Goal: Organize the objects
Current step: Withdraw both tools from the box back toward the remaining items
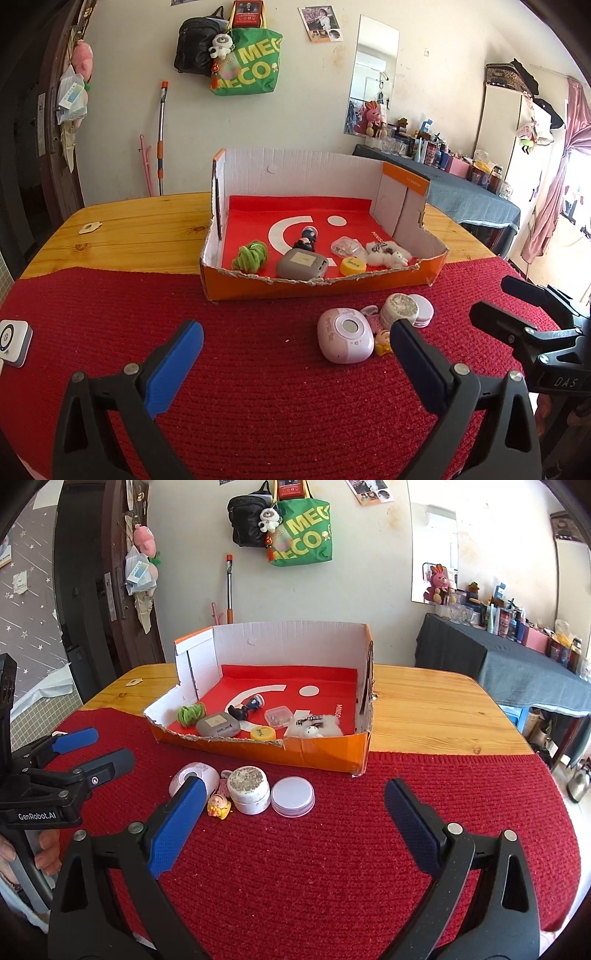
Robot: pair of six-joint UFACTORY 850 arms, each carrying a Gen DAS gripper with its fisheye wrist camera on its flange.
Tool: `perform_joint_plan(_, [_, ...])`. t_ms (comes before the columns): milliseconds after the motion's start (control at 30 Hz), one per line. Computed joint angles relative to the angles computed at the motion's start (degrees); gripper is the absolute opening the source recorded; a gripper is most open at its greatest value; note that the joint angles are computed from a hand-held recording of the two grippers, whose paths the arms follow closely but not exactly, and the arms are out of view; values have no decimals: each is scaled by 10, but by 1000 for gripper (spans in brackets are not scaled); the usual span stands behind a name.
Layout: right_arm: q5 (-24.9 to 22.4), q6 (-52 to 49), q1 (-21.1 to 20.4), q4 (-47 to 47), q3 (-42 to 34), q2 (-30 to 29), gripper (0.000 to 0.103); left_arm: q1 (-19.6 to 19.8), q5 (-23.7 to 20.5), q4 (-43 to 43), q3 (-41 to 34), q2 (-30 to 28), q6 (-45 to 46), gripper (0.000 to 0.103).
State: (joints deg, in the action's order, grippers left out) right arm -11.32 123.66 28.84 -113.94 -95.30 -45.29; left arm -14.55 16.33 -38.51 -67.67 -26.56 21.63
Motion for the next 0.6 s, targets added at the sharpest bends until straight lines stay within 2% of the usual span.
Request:
perform_joint_plan(67, [-1, 5, 0, 0, 2, -2, 99, 0, -7, -9, -2, -5, 4, 103])
perform_joint_plan(400, [10, -124, -2, 143, -4, -18, 99, -3, -28, -49, -6, -20, 42, 103])
perform_joint_plan(600, [12, -164, -4, 187, -5, -22, 99, -2, -40, -60, -15, -28, 54, 103])
